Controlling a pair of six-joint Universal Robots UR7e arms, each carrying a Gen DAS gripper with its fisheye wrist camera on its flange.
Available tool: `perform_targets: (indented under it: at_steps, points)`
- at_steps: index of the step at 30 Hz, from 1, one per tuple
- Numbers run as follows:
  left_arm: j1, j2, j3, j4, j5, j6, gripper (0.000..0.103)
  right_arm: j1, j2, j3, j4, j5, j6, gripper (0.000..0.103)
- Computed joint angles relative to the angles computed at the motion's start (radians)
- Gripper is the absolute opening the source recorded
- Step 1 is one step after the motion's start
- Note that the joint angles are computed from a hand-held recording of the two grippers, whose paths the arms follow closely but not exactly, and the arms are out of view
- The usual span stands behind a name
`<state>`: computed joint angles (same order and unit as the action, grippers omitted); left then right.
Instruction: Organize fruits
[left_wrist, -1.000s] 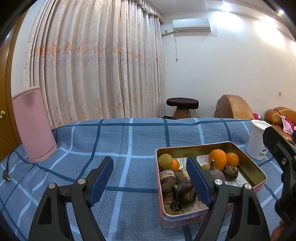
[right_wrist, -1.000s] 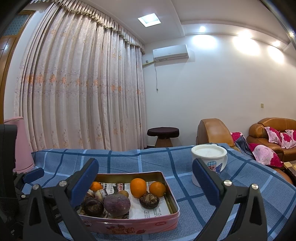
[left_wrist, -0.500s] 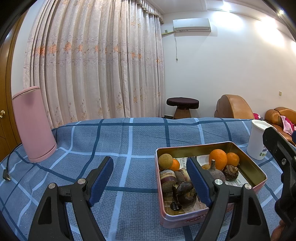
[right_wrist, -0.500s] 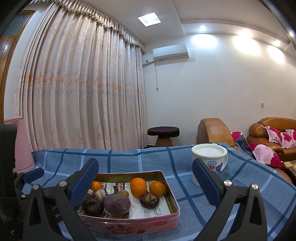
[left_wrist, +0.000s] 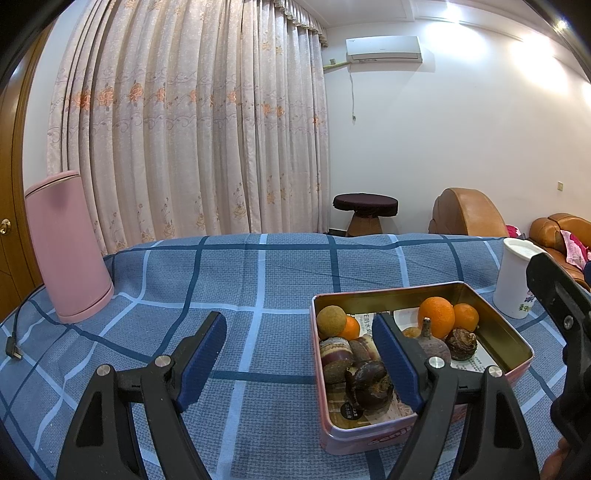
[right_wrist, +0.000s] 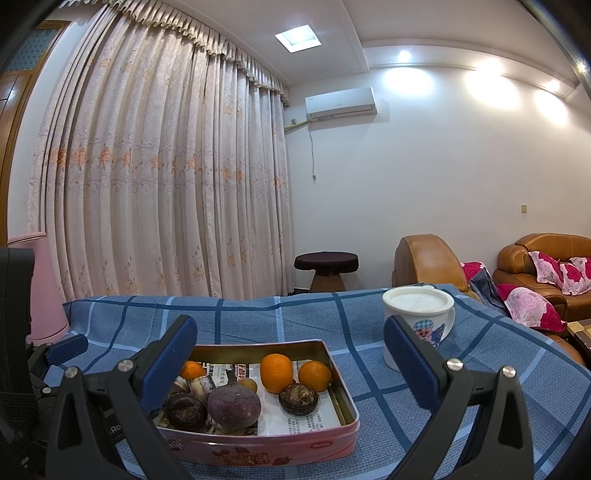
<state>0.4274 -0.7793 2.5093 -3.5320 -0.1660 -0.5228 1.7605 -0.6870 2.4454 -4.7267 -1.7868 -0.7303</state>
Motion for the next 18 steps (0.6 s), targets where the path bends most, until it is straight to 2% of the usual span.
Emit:
perform_targets:
  at_steps: [18]
  points:
    - [0.001,-0.007,0.000,0.024,0.001,-0.018,0.082,-0.001,0.001,-0.001,-0.004,-0.004,0.003,0.103]
